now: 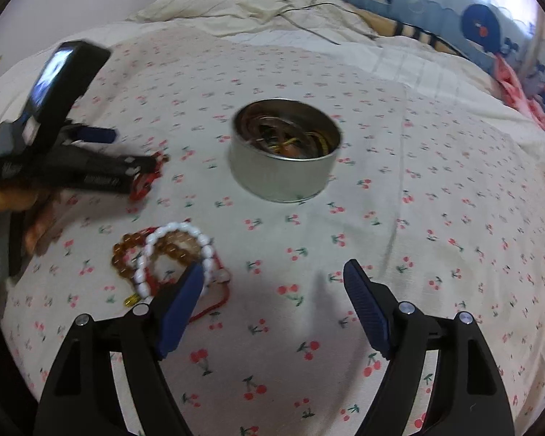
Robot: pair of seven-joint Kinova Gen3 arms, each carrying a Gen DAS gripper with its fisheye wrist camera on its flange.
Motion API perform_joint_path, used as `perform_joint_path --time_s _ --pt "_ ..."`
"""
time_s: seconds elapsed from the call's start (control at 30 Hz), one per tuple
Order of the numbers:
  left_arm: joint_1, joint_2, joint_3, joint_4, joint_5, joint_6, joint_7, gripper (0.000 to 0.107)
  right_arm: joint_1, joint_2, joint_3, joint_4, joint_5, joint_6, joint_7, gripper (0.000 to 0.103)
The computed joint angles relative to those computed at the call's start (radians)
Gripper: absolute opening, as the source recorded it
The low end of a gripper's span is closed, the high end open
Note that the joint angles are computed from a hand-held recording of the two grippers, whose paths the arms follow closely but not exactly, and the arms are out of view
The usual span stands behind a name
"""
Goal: Organize jewelry
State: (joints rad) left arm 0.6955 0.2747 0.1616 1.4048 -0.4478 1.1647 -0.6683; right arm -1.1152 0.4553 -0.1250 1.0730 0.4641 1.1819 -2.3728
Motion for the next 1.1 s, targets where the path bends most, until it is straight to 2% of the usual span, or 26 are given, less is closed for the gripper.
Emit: perform_joint_path --time_s 0.07,0.2,0.27,0.33,0.37,0.43,0.47,0.63,0.7,0.83,1.1 --pt "-0.037 0.002 0.017 0.006 0.052 -0.036 -0.023 0.083 0.032 -0.017 -0.031 0.023 -0.047 -0.04 0.061 0.076" --pt "-0.018 0.004 0.003 0.021 0.046 -0.054 -0.034 0.083 0.054 -0.039 -0.063 0.056 -0.096 -0.13 0.15 0.076" --pt "-0.022 0.002 0.001 0.027 0.052 -0.068 -0.034 0.083 0.042 -0.033 -0.062 0.048 -0.099 -0.145 0.168 0.076" --pt "-0.012 0.004 0.0 0.031 0.044 -0.069 -0.024 0.083 0.037 -0.028 -0.057 0.045 -0.108 -0.15 0.177 0.067" --pt "-0.008 0.01 0.0 0.023 0.039 -0.065 -0.021 0.083 0.038 -0.026 -0.056 0.047 -0.117 -0.162 0.178 0.054" --pt "-0.004 0.016 -0.009 0.014 0.039 -0.063 -0.027 0.083 0.032 -0.025 -0.059 0.049 -0.115 -0.195 0.2 0.048" --pt "-0.009 -0.002 -0.003 0.03 0.04 -0.061 -0.027 0.083 0.03 -0.024 -0.062 0.049 -0.119 -0.205 0.216 0.042" --pt "-0.009 -0.003 0.001 0.035 0.034 -0.065 -0.022 0.083 0.016 0.025 -0.05 -0.013 -0.143 -0.16 0.26 0.036" --pt "-0.009 -0.002 0.001 0.035 0.031 -0.067 -0.021 0.083 0.017 0.034 -0.045 -0.016 -0.156 -0.157 0.272 0.024" --pt "-0.009 -0.004 0.002 0.04 0.031 -0.07 -0.021 0.083 0.027 0.036 -0.039 -0.01 -0.186 -0.171 0.273 0.013" --pt "-0.007 -0.003 0.003 0.037 0.028 -0.067 -0.019 0.084 0.041 0.007 -0.036 0.036 -0.2 -0.236 0.258 0.009"
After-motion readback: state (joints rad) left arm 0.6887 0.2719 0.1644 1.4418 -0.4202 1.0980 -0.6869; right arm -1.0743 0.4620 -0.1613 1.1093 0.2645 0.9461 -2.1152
